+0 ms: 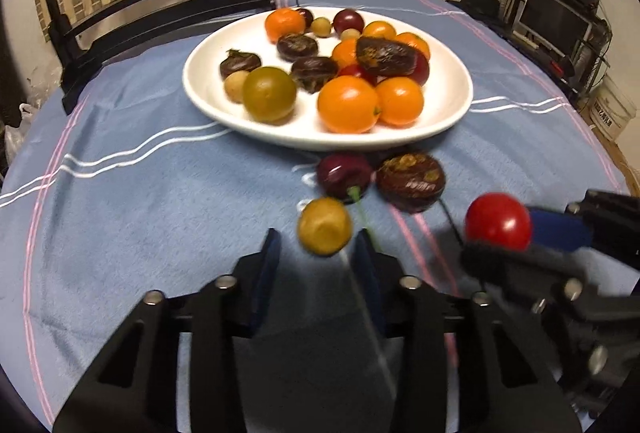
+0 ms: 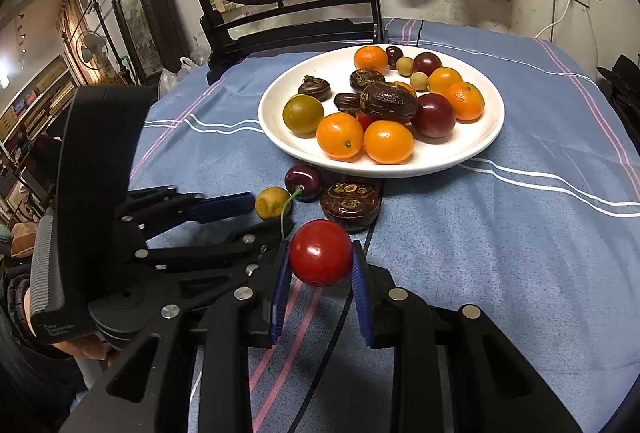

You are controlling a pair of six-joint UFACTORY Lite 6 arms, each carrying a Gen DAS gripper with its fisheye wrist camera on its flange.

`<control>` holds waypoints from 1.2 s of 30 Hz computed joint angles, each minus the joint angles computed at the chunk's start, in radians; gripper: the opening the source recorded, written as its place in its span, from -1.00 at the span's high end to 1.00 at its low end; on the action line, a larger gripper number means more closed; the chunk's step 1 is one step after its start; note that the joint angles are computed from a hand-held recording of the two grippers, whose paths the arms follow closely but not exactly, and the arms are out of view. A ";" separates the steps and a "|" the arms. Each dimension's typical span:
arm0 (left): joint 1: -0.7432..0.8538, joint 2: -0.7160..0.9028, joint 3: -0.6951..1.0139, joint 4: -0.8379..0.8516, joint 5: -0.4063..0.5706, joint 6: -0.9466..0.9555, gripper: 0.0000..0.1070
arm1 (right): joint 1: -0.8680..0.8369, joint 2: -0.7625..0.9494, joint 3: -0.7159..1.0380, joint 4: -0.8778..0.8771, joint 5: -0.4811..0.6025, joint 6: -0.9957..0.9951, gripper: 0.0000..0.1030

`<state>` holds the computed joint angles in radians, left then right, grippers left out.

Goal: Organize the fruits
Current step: 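Grasp a red tomato with the right tool while the left tool grasps a small yellow fruit, then place the tomato and yellow fruit on the plate, opening both tools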

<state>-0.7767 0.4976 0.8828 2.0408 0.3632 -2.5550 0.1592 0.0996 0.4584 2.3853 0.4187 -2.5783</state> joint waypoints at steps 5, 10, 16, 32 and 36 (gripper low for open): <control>0.010 -0.047 -0.043 0.038 -0.011 -0.046 0.53 | -0.015 -0.002 -0.004 0.018 0.013 -0.011 0.43; 0.034 -0.180 -0.084 -0.041 0.019 0.042 0.53 | -0.035 -0.110 -0.023 0.072 0.030 -0.020 0.43; 0.169 -0.109 0.147 -0.213 -0.115 0.261 0.53 | 0.022 0.001 0.230 0.129 -0.055 -0.016 0.43; 0.155 -0.093 0.094 -0.216 -0.007 0.116 -0.63 | -0.039 0.111 0.244 0.235 -0.040 -0.100 -0.24; 0.126 -0.113 0.011 -0.290 0.011 0.110 -0.64 | -0.003 0.081 0.166 0.247 -0.093 -0.216 -0.24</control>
<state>-0.6508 0.3846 0.8942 1.7504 0.3744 -2.4446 0.1559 0.1806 0.6246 2.6325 0.3255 -2.7944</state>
